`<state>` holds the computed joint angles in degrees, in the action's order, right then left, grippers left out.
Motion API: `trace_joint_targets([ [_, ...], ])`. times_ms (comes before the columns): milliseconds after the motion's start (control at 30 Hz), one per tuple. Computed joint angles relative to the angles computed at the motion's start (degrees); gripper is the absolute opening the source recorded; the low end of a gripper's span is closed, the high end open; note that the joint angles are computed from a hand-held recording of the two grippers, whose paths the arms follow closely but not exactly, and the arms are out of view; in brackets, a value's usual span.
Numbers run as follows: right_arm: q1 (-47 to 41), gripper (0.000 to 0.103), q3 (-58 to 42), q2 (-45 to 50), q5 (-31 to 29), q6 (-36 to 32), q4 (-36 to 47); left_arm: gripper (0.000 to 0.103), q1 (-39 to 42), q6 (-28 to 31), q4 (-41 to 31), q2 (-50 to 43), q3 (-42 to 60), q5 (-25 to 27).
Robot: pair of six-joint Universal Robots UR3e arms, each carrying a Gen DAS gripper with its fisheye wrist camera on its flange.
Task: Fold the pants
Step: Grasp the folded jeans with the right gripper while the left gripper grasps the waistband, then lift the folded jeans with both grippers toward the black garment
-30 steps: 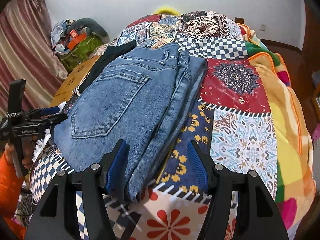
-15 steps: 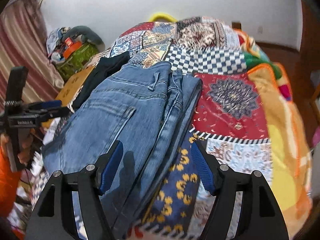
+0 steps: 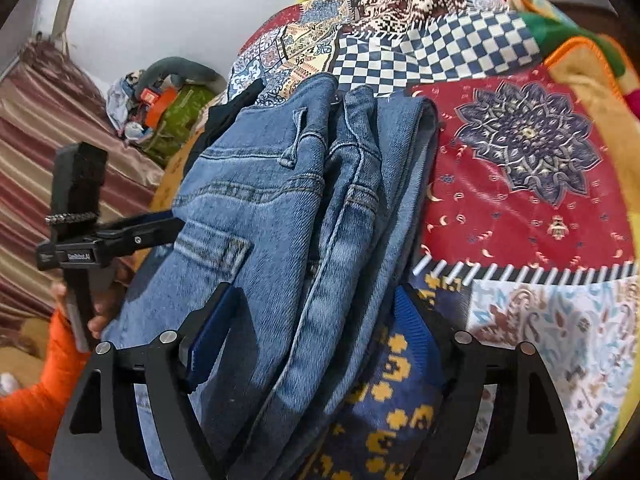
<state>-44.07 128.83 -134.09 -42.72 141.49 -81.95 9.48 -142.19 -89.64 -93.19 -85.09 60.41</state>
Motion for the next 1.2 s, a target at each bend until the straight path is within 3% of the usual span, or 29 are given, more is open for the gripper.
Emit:
trace_joint_targets([
  [233, 1.7, 0.077, -0.6, 5.7, 1.9, 1.3, -3.6, 0.103, -2.6, -0.3, -0.4, -3.5, 1.8, -3.0],
  [300, 2.8, 0.073, -1.0, 6.0, 1.9, 3.0, -5.4, 0.094, -3.1, 0.2, -1.7, -3.9, 2.6, -3.6],
  [400, 3.5, 0.053, -1.2, 4.6, 2.3, 4.0, -6.1, 0.084, -3.1, 0.1, -1.1, -2.0, 1.3, -3.3],
  [467, 4.0, 0.029, -1.4, 3.2, 1.5, 6.1, -8.2, 0.077, -2.0, 0.6, -1.7, 0.3, 0.0, -3.7],
  [600, 3.4, 0.023, -3.9, 1.7, 1.9, 3.8, -4.1, 0.060, 0.4, 3.1, -3.3, 6.0, -3.0, -4.2],
  [833, 7.9, 0.022, -8.1, -0.2, 2.3, 5.7, -3.9, 0.046, 7.7, 8.4, -8.1, 18.8, -8.3, -4.9],
  [933, 13.1, 0.021, -8.9, 2.0, 1.9, 12.0, -12.4, 0.040, 13.0, 12.6, -11.9, 24.5, -8.8, -6.8],
  [1100, 24.9, 0.021, -12.0, 10.0, -1.0, 24.9, -31.6, 0.032, 25.7, 25.4, -26.4, 29.0, -1.1, -13.6],
  [1200, 32.6, 0.021, -15.8, 17.8, -5.6, 31.2, -42.6, 0.032, 28.0, 25.6, -26.6, 27.0, 1.8, -13.6],
])
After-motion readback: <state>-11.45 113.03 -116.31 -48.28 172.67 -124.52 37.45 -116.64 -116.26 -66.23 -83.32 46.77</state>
